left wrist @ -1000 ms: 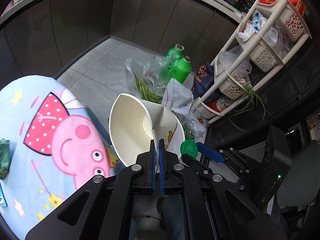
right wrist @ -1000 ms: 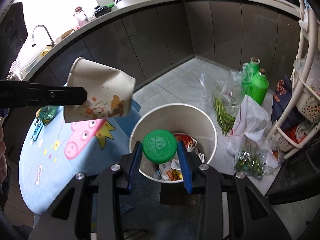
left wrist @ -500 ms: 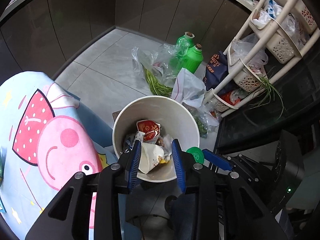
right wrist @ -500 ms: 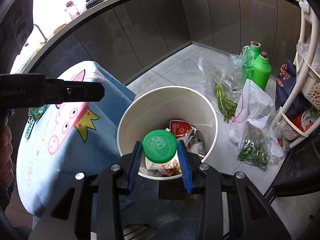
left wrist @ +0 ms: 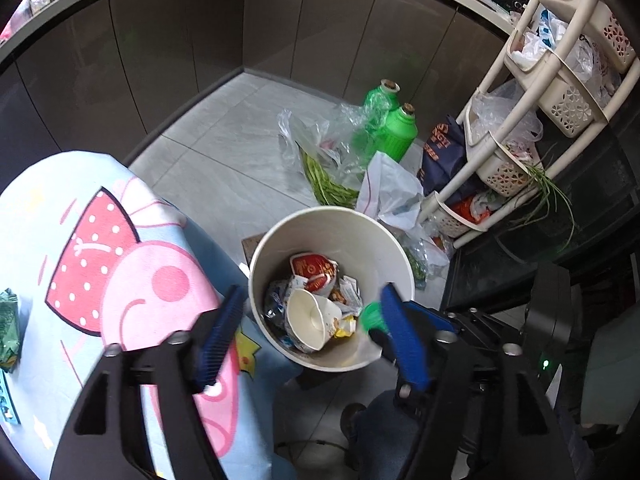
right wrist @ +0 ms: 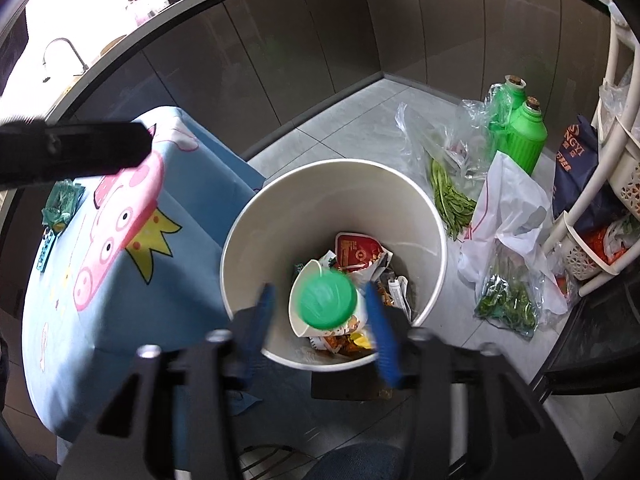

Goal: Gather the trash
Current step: 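Open the left tool to drop the cup while the right tool drops the cap, then move both open tools back over the table toward the remaining wrappers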

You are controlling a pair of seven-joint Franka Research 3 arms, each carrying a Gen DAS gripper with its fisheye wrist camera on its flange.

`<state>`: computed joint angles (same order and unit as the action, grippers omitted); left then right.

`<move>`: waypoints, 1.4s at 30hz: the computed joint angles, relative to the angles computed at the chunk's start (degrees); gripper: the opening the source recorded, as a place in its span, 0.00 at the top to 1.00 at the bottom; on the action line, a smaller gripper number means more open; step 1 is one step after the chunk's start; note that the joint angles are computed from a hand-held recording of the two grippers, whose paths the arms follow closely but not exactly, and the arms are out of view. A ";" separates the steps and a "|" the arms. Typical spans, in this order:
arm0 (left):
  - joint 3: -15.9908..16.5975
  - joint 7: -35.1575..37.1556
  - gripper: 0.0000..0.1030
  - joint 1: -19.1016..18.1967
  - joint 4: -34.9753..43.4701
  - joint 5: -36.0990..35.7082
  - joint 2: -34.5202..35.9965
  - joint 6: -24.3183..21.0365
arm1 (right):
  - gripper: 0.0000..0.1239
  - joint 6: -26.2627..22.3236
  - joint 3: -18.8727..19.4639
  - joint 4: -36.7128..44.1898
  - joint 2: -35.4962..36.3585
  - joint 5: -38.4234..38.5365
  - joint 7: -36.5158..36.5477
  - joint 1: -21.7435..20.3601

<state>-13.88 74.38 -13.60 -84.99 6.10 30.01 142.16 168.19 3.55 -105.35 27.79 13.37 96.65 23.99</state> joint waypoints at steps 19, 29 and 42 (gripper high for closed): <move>5.21 -13.51 0.09 -3.05 -9.78 12.12 -9.49 4.99 | 0.20 0.49 1.23 -0.47 -3.46 1.06 -3.65 0.62; 5.20 -25.13 0.08 -0.12 -21.87 19.30 -20.91 8.15 | 0.20 -0.38 1.39 1.07 -4.98 -1.66 -4.18 2.67; 5.38 -33.81 0.08 7.43 -39.17 17.19 -35.92 9.58 | 0.20 -3.87 3.49 6.80 -3.63 -2.99 -6.71 4.82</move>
<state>-8.50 40.57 -6.17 -124.16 23.28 -5.91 151.75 164.32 7.04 -98.55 24.16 10.38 89.94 28.81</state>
